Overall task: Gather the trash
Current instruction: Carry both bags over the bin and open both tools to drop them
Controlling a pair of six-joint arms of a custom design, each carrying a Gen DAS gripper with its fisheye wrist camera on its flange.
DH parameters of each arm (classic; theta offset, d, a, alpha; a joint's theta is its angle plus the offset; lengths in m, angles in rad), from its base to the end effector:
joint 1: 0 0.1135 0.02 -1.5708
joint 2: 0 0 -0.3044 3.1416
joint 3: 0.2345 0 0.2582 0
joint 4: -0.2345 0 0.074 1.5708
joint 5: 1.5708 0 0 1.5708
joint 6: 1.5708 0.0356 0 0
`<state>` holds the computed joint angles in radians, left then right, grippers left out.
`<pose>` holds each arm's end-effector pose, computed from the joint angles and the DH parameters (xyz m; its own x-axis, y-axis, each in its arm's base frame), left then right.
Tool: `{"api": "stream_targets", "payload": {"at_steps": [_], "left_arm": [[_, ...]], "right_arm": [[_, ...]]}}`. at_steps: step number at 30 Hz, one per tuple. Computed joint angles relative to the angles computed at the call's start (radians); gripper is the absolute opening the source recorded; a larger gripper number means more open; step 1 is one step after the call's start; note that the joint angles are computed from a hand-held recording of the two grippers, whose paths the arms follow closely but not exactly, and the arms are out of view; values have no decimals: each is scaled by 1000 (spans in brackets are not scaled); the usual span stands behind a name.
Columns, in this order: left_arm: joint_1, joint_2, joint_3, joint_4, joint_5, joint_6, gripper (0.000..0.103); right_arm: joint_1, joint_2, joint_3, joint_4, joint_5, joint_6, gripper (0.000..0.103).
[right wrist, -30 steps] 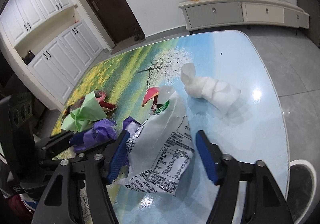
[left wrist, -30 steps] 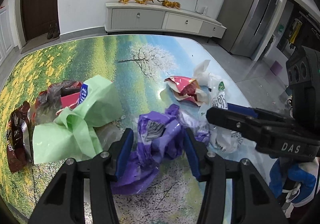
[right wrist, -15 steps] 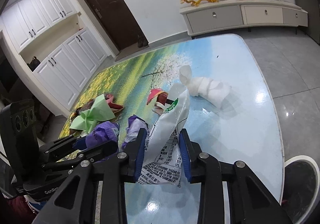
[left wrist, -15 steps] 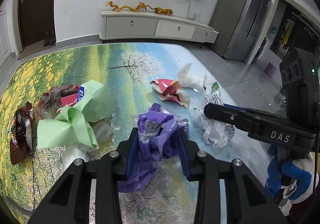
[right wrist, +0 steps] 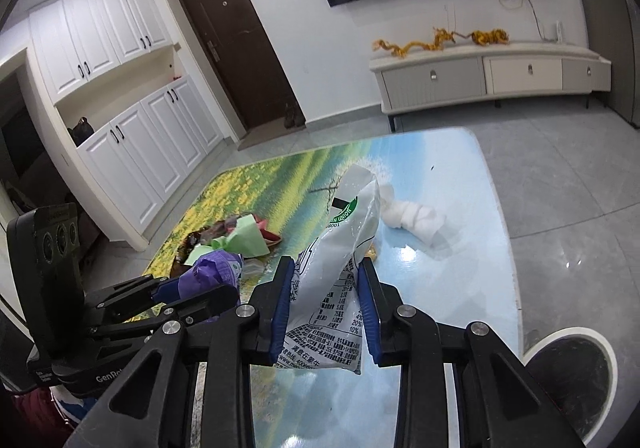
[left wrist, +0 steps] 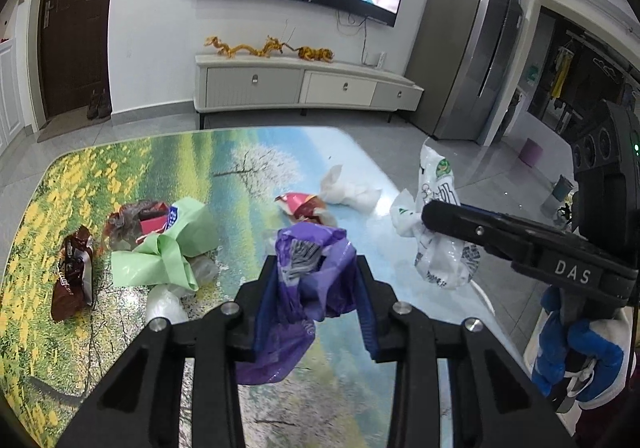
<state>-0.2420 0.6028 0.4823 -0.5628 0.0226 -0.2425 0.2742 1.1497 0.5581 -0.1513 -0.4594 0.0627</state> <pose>0.1073 -0.0273 0.2463 -0.6566 -0.0852 -0.7494 0.1019 0.9745 -0.2001 0.2032 0.0735 0.2294 -0.6848 -0.1343 -0.7163 -0.5152 0.7844 0.3455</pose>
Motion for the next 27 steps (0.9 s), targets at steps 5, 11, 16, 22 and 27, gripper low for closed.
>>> {"api": "stream_targets", "payload": {"at_steps": [5, 11, 16, 22, 27], "left_arm": [[-212, -4, 49, -29, -138, -111, 34], [-452, 82, 96, 2, -272, -221, 34], [-577, 199, 125, 69, -309, -256, 34], [-633, 378, 169, 168, -286, -232, 34], [-663, 571, 241, 251, -247, -204, 34]], "right_arm": [[-81, -128, -7, -97, -34, -38, 31], [-272, -218, 3, -215, -126, -133, 31], [-510, -206, 12, -305, -236, -279, 31], [-787, -84, 30, -367, -336, -473, 31], [-941, 71, 42, -349, -358, -574, 31]]}}
